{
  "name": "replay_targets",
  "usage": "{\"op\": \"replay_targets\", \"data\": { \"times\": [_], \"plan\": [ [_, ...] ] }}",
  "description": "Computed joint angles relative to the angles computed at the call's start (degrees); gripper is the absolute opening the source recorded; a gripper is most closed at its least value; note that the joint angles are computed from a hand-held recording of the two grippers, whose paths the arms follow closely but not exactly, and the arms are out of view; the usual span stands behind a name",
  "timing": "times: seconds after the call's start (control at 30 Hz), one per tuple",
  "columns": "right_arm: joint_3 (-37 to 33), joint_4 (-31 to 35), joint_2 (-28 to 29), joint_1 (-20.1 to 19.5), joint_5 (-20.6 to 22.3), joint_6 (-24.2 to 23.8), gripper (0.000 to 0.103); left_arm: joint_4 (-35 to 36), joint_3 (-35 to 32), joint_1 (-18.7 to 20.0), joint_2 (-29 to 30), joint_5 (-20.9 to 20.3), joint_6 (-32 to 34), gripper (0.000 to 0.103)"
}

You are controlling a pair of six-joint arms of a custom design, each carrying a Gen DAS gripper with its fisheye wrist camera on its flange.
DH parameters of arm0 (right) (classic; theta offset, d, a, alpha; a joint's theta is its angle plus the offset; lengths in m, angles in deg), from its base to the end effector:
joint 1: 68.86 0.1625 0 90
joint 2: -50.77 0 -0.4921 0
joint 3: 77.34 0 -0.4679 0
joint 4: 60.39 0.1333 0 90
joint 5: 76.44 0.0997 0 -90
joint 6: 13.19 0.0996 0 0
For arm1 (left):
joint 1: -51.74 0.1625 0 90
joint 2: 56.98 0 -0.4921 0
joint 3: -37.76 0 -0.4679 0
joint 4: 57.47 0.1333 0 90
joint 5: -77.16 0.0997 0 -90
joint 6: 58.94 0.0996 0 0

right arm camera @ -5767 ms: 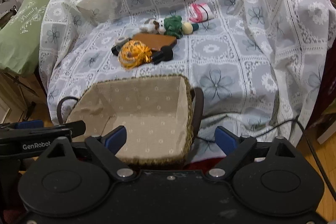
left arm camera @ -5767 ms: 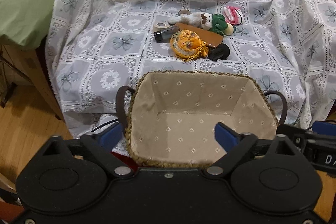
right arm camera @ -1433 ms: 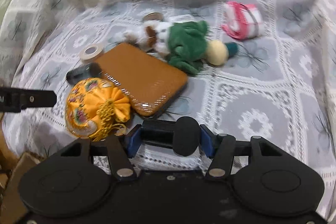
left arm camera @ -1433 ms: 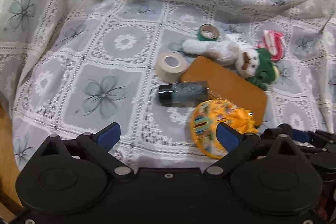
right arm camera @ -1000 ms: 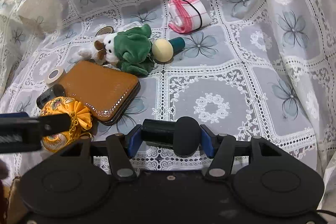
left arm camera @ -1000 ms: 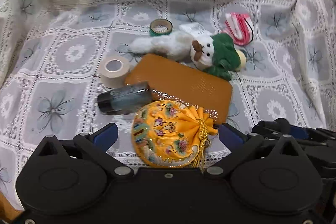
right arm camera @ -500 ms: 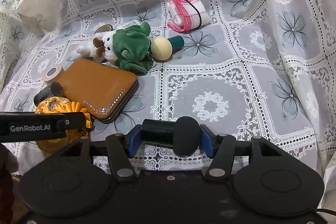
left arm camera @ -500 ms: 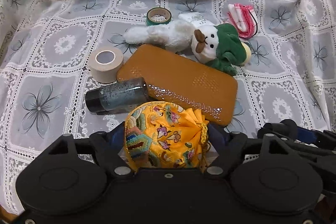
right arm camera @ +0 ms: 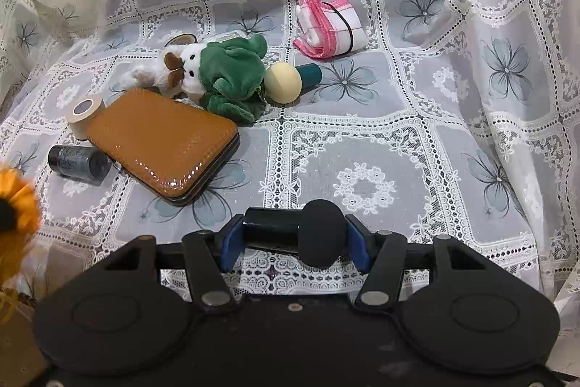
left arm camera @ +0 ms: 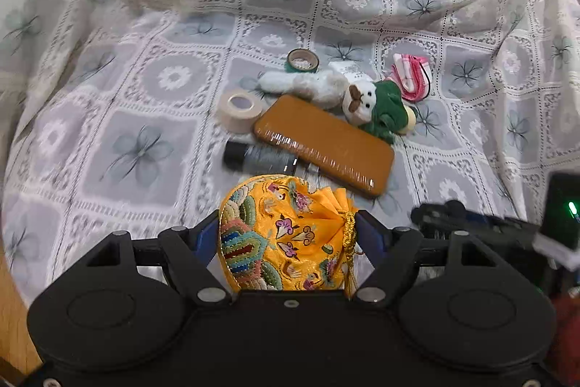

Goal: Organize soft objects
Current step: 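Carry the pouch with the left gripper into the basket and release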

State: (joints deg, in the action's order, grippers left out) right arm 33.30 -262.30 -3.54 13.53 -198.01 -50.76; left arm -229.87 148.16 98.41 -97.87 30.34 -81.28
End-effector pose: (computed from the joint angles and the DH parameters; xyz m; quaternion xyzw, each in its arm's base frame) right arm -0.0087 -0.6777 0.2070 0.0975 -0.8552 0.3218 0.3945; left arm -0.2989 -0.6105 -0.0022 0.1277 0.9160 -0.2860 0.2506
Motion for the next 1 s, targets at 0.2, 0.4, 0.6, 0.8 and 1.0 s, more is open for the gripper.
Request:
{"op": "replay_targets", "data": {
  "times": [0.2,0.4,0.6,0.8,1.0],
  "plan": [
    [0.01,-1.08,0.16,0.03,-0.06,-0.18,0.056,-1.33,5.33,-1.78,-2.67,-0.38,-2.36,0.071],
    [1.66,-5.43,-0.73,-0.12,1.99,0.18,0.056,-2.79,8.76,-2.91,-3.25,-0.89,-4.75,0.071],
    [7.44,-8.80,-4.86,0.87,5.91,0.09,0.056,-4.26,11.32,-4.43,-3.25,0.33,-6.45,0.071],
    [14.74,-11.13,-10.29,1.83,10.09,1.56,0.056,-4.95,13.70,-5.70,-3.30,1.67,-8.42,0.071],
    [21.45,-12.81,-15.18,2.51,12.27,2.94,0.057,-5.21,15.88,-6.88,-3.52,1.83,-10.22,0.071]
  ]
}}
